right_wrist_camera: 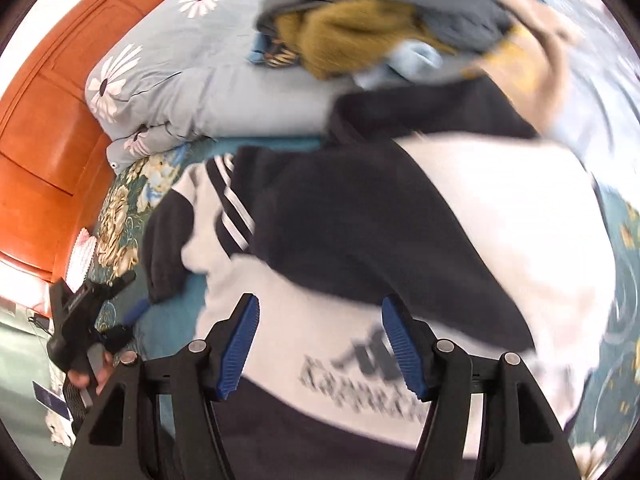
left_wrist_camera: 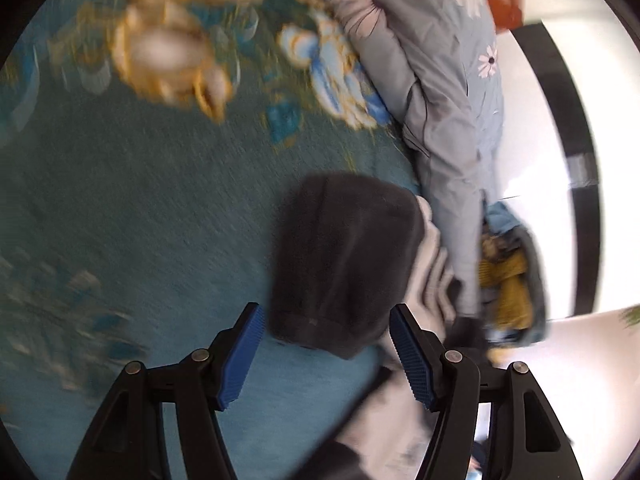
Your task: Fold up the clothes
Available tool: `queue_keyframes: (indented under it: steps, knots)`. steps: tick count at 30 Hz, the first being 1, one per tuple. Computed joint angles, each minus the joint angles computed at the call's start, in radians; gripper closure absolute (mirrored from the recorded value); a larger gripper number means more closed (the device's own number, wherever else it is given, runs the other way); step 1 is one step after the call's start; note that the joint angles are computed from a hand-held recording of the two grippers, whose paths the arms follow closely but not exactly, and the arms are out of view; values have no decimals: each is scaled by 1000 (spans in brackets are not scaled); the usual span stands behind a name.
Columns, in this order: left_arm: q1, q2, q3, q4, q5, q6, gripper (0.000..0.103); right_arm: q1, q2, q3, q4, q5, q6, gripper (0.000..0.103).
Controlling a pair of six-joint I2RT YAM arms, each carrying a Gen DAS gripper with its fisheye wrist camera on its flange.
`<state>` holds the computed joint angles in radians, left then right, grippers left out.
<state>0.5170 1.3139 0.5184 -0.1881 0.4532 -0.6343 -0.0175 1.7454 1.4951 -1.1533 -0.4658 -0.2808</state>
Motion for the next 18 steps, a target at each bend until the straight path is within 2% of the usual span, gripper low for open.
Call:
queue_keyframes:
  steps: [4,6,9,12,14,18]
  knots:
    - [-152,-65,72,-114,-160,164,34,-79,-20,-46,-15,-7,-44,38]
    - [-271,-44,111,-141,-251,258,34,-103,-19,-59,-13,-18,-46,38]
    - [-403,73,196,-175,-350,398,34,-132,-13,-68,-19,-40,-52,38]
    - [-518,197,250,-204,-509,503,34,-149,-6,-72,-21,-48,-56,38]
    - [-575,265,267,-209,-628,556,34,-160,0,-73,-23,-52,-55,38]
    - [-604,271,205,-124,-731,662,34,-170,16,-75,-18,-42,-50,38]
